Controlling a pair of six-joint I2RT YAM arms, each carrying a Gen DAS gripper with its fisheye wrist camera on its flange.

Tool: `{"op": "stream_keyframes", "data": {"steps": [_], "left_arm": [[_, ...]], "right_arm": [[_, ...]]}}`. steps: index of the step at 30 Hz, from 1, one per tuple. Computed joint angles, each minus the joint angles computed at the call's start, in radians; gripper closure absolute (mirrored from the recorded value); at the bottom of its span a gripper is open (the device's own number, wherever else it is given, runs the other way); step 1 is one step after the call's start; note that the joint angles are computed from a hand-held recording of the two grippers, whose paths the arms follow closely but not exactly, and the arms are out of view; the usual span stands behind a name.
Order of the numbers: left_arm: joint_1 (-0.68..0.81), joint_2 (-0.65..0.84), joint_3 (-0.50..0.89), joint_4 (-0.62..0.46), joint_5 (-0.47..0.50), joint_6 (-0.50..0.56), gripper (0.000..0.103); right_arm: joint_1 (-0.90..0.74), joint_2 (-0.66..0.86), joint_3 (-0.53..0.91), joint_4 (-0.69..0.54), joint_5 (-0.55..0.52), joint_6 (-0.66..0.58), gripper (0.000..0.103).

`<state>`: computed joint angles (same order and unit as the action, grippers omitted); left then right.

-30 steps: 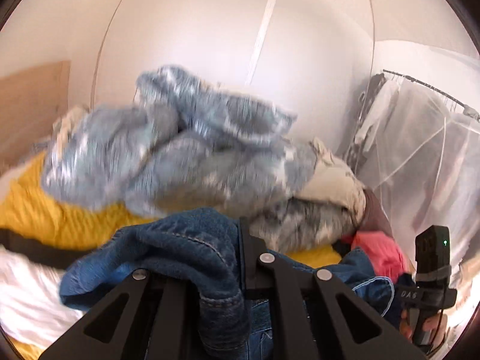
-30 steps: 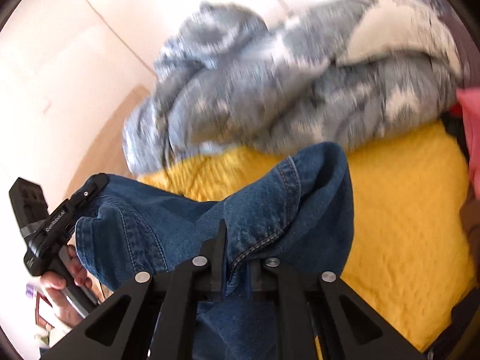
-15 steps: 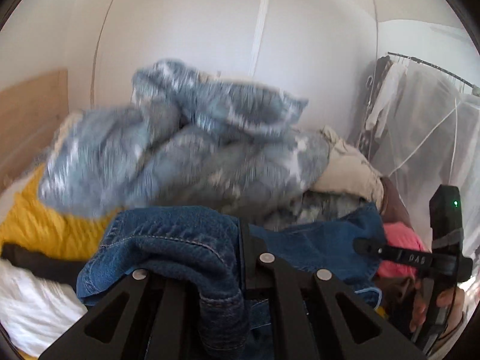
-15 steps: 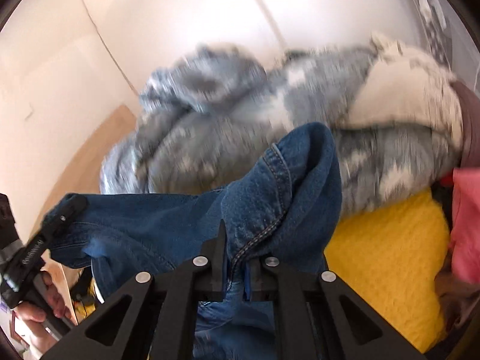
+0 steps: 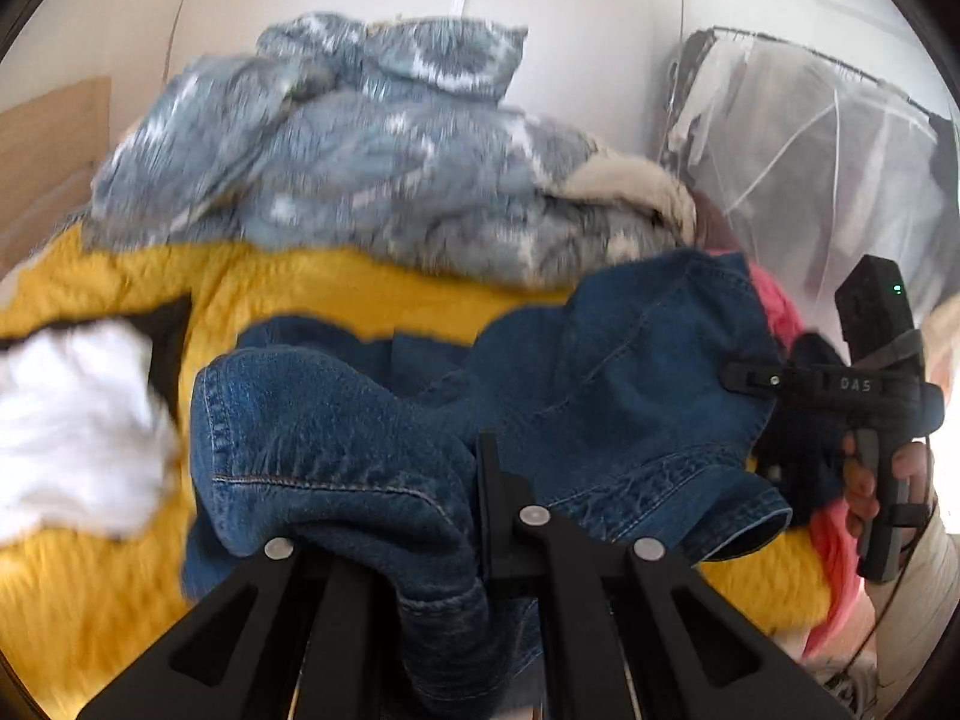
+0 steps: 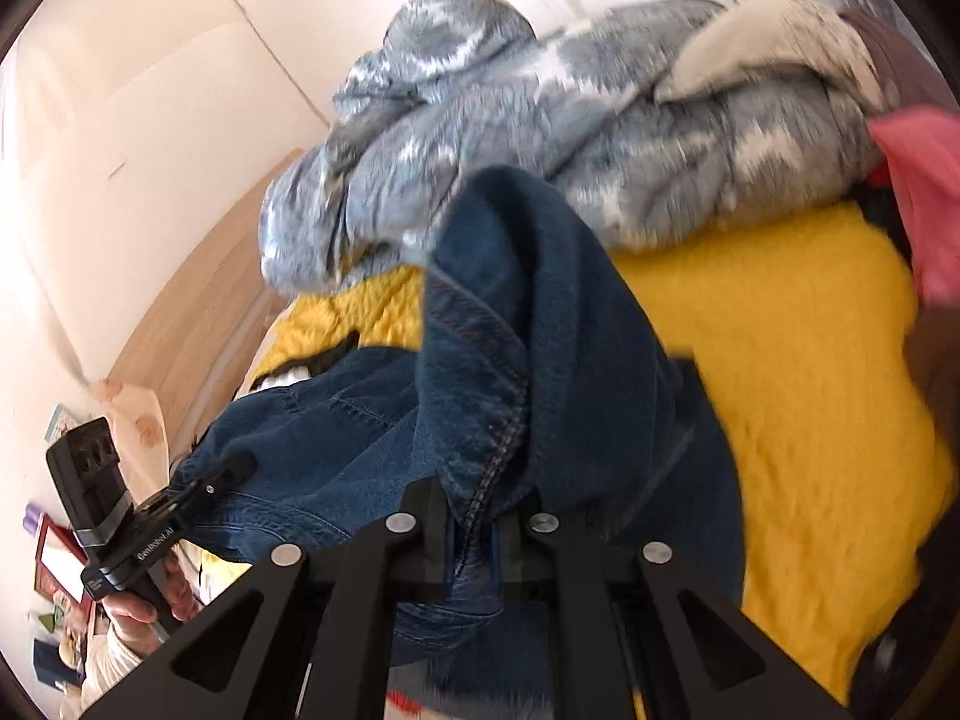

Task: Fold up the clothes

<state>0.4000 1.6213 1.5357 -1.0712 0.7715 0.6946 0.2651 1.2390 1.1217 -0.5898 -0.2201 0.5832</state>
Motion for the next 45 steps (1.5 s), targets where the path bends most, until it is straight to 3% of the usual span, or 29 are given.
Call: {"op": "stream_keyframes", "data": {"steps": [7, 10, 13, 14, 16, 19, 22, 25, 29, 33, 36, 38, 40, 41, 42, 45], "left_arm": [[0.088, -0.044, -0.238, 0.018, -0.082, 0.126, 0.094], [0.107, -0.029, -0.281, 0.014, -0.124, 0.135, 0.086], [0.115, -0.042, -0.329, 0.034, -0.191, 0.152, 0.07], [0.129, -0.041, -0.331, 0.018, -0.208, 0.155, 0.066], [0.175, -0.021, -0.308, -0.036, -0.192, 0.177, 0.055], [0.289, 0.011, -0.243, -0.138, -0.115, 0.232, 0.045], [0.393, 0.004, -0.207, -0.146, -0.044, 0.257, 0.039], [0.452, 0.012, -0.168, -0.118, 0.006, 0.224, 0.034], [0.427, 0.048, -0.124, 0.006, -0.019, 0.117, 0.033], [0.366, 0.156, -0.024, -0.028, -0.058, 0.038, 0.033], [0.328, 0.179, -0.021, 0.035, -0.106, -0.006, 0.033], [0.315, 0.209, -0.005, 0.046, -0.113, -0.031, 0.033], [0.306, 0.238, 0.019, 0.057, -0.126, -0.052, 0.033], [0.302, 0.242, 0.021, 0.073, -0.135, -0.055, 0.033], [0.304, 0.243, 0.021, 0.09, -0.139, -0.062, 0.033], [0.307, 0.268, 0.054, 0.12, -0.148, -0.102, 0.033]], "right_arm": [[0.178, -0.111, -0.217, 0.007, 0.102, 0.081, 0.095], [0.211, -0.116, -0.261, 0.007, 0.11, 0.1, 0.094], [0.216, -0.106, -0.298, -0.007, 0.103, 0.135, 0.078], [0.211, -0.102, -0.299, -0.028, 0.098, 0.146, 0.067], [0.206, -0.122, -0.31, -0.062, 0.101, 0.166, 0.055], [0.203, -0.196, -0.336, -0.1, 0.104, 0.18, 0.054], [0.219, -0.28, -0.354, -0.148, 0.12, 0.175, 0.054], [0.334, -0.319, -0.34, -0.214, 0.2, 0.137, 0.054], [0.558, -0.279, -0.309, -0.272, 0.378, 0.112, 0.054], [0.555, -0.205, -0.317, -0.239, 0.314, 0.049, 0.054], [0.549, -0.14, -0.32, -0.222, 0.24, 0.009, 0.054], [0.568, -0.101, -0.316, -0.226, 0.248, 0.004, 0.057], [0.59, -0.079, -0.311, -0.243, 0.288, 0.009, 0.074], [0.597, -0.078, -0.31, -0.257, 0.306, 0.009, 0.089], [0.601, -0.084, -0.312, -0.267, 0.315, 0.007, 0.094], [0.618, -0.142, -0.328, -0.279, 0.29, -0.014, 0.096]]}}
